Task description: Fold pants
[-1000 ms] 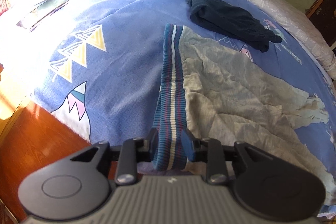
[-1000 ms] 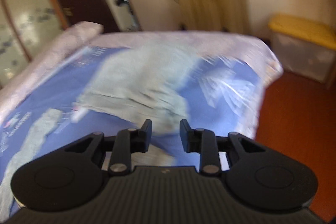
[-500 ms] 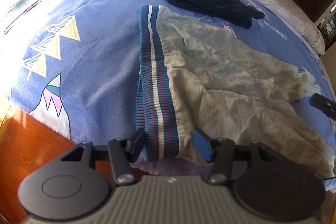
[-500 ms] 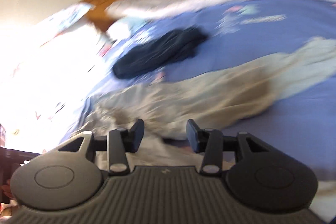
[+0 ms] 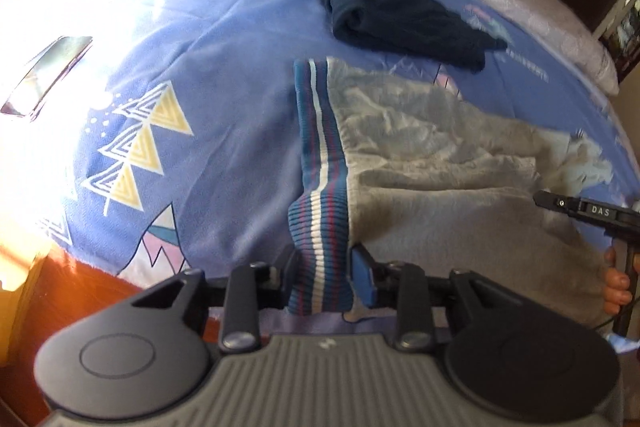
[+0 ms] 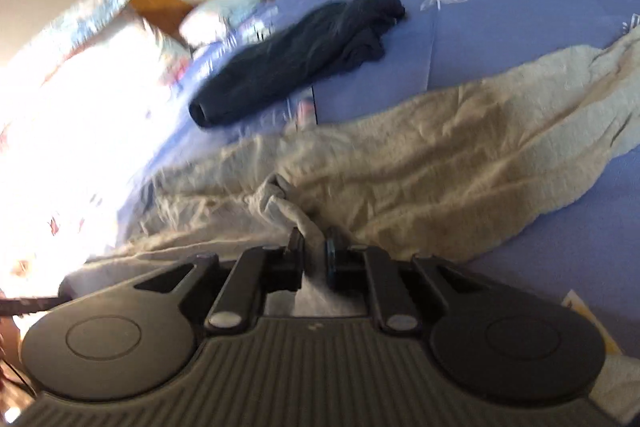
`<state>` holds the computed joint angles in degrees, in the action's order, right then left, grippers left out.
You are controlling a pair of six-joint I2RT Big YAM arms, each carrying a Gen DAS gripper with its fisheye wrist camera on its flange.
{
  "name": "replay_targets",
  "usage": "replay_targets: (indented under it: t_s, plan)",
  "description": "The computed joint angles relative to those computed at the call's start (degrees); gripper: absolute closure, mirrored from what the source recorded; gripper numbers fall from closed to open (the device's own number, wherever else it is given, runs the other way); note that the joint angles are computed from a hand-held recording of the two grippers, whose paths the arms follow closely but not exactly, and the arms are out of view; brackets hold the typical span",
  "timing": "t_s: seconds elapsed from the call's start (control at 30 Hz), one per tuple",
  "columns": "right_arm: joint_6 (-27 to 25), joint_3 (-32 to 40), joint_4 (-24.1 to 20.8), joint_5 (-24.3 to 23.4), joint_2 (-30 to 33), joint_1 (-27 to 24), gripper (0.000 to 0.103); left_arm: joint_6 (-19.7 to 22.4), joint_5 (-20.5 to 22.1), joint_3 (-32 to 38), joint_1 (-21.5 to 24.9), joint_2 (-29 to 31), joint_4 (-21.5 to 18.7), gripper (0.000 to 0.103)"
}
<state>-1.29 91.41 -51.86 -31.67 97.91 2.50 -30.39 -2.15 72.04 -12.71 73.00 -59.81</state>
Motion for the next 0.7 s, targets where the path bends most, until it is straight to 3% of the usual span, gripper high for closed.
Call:
replay_targets:
  t_s: [0.03, 0.1, 0.2, 0.27, 0.37, 0.47, 0.57, 0.63, 0.7]
  plan:
    - [-2.99, 0.73, -3.27, 2.51, 1.17, 1.15, 0.08, 1.08, -0.34, 0.2, -0.48, 0.9, -1.5, 0.068]
    - [-5.03, -1.3, -2.39, 3.0, 0.39, 1.39, 0.076, 2.31, -0.32, -0.28, -0.91, 1.52, -2.29, 0.063]
    - [-3.63, -1.38, -1.56, 0.29, -0.73, -0.51, 0.07, 2.06, 1.73, -1.99, 1.47, -1.4, 1.6, 0.06]
    - [-1.94, 0.71, -0.92, -1.36, -0.26, -2.13, 0.07, 1.49, -0.33, -1.27, 3.15, -2.16, 4.61, 0.055]
    - [0.81, 5.45, -0.57, -2.99, 2.19, -3.74, 0.068, 2.61, -1.92, 3.26, 5.23, 1.55, 7.19, 0.052]
    - [1.16, 12.01, -1.0, -0.84, 6.29, -3.52, 0.066, 5.24, -3.3, 8.58, 6.04, 8.05, 10.09, 0.045]
    - [-1.53, 21.85, -4.04, 1.27, 12.92, -2.32, 0.059, 7.59, -3.55, 14.13, 6.71, 15.61, 11.27, 0.045]
    - [-5.05, 30.13, -8.44, 2.88, 18.57, -1.12, 0.054, 8.82, -3.17, 16.21, 7.11, 19.04, 12.28, 0.045]
    - [-11.67, 39.58, -15.59, 3.89, 24.57, 0.29, 0.041, 10.16, -1.83, 17.38, 7.3, 21.46, 13.51, 0.045]
